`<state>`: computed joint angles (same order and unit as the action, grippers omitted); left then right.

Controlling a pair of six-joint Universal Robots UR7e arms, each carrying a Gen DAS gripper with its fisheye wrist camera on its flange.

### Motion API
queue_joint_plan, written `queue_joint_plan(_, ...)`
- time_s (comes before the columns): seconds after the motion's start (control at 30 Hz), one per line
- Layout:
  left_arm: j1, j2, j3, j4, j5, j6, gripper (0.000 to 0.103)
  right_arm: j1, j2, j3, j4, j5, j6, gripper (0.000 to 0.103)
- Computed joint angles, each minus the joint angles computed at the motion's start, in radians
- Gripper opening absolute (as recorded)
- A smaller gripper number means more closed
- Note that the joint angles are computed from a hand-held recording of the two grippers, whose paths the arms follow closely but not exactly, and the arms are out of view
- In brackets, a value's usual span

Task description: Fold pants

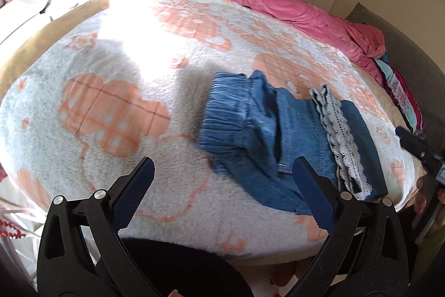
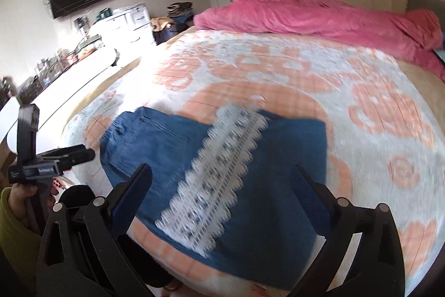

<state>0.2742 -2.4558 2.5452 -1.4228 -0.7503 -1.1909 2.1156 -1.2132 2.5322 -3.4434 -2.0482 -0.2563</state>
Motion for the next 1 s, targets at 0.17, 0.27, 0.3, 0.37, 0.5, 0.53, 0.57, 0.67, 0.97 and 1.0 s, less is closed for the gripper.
queue_joint_plan(0.17, 0.050, -0.037, 0.023, -0.096, -0.035, 0.061, 0.093, 0.033, 0.096, -0.163, 0.161, 0.048, -0.029, 0.099)
queue_joint_plan(0.27, 0.075, -0.036, 0.048, -0.185, -0.061, 0.102, 0.088, 0.033, 0.170, -0.260, 0.247, 0.084, -0.020, 0.099)
queue_joint_plan(0.3, 0.082, -0.038, 0.056, -0.214, -0.069, 0.113, 0.079, 0.031, 0.191, -0.289, 0.274, 0.094, -0.019, 0.099)
queue_joint_plan(0.37, 0.111, -0.027, 0.074, -0.287, -0.091, 0.144, 0.065, 0.029, 0.239, -0.351, 0.329, 0.109, -0.015, 0.099)
queue_joint_plan(0.5, 0.184, 0.000, 0.106, -0.428, -0.140, 0.210, 0.053, 0.027, 0.319, -0.453, 0.448, 0.123, -0.006, 0.099)
queue_joint_plan(0.53, 0.189, -0.003, 0.110, -0.443, -0.146, 0.219, 0.053, 0.030, 0.337, -0.470, 0.454, 0.118, -0.006, 0.099)
queue_joint_plan(0.57, 0.192, -0.006, 0.114, -0.453, -0.150, 0.225, 0.052, 0.030, 0.356, -0.490, 0.472, 0.122, -0.013, 0.099)
queue_joint_plan(0.67, 0.204, 0.015, 0.123, -0.486, -0.156, 0.245, 0.051, 0.036, 0.406, -0.534, 0.518, 0.113, -0.034, 0.098)
queue_joint_plan(0.97, 0.242, 0.043, 0.137, -0.571, -0.175, 0.292, 0.051, 0.033, 0.510, -0.614, 0.616, 0.136, -0.046, 0.098)
queue_joint_plan(1.0, 0.244, 0.045, 0.139, -0.577, -0.174, 0.293, 0.051, 0.031, 0.519, -0.620, 0.626, 0.139, -0.050, 0.098)
